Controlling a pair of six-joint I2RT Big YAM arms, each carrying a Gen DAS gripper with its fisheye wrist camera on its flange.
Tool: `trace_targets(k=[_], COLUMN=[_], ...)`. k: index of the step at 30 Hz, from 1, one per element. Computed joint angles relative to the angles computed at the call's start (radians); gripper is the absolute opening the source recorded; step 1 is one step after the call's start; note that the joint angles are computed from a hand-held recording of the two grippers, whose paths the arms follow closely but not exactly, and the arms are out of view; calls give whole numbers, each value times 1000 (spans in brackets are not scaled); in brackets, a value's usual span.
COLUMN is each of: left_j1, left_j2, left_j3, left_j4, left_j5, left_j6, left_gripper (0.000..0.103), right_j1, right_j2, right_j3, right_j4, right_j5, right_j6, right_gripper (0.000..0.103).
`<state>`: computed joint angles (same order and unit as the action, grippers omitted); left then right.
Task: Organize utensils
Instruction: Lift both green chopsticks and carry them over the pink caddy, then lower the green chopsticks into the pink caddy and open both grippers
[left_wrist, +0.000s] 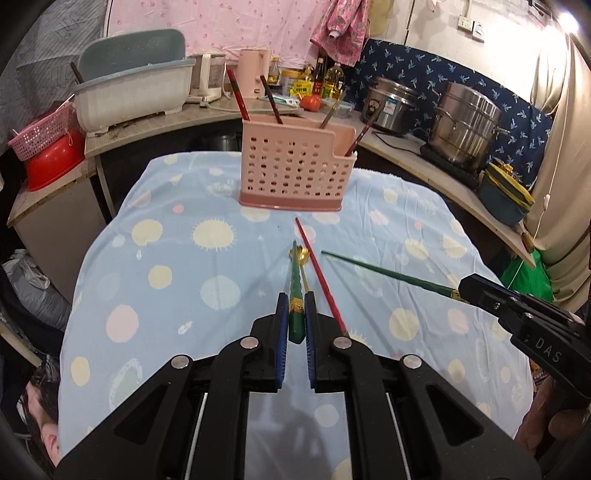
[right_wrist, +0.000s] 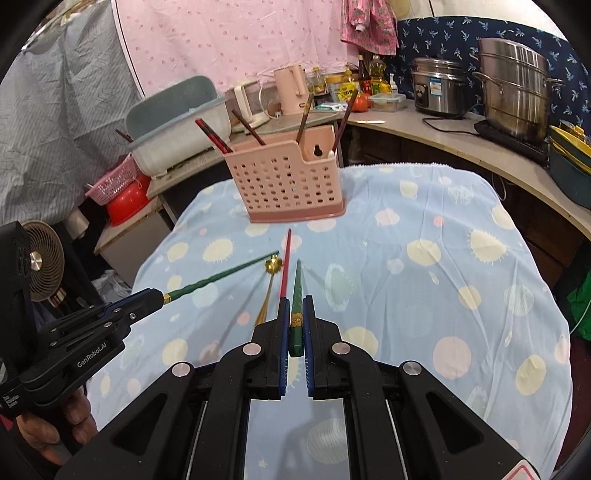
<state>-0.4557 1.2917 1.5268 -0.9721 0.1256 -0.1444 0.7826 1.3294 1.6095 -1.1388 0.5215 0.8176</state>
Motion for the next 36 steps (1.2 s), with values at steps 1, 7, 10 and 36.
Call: trace_targets(k=[1,7,10,36], left_j1=[3,16,22,43], left_j2=[4,37,57,427], left_j3=[14,94,140,807], left_j4=[-2,-2,3,-67], left_j5=[5,3,3,-11], left_j6=[1,4,11,64], left_gripper=[8,8,8,7], right_j1=[-1,-20,-33,-237], right_j2=[2,22,31,298], right_j3=[10,89,120,625], right_j4=[0,7,19,62], right_j5=[3,30,29,-94], right_j6=[-5,-69,-97,-310], right_gripper=[7,6,6,6])
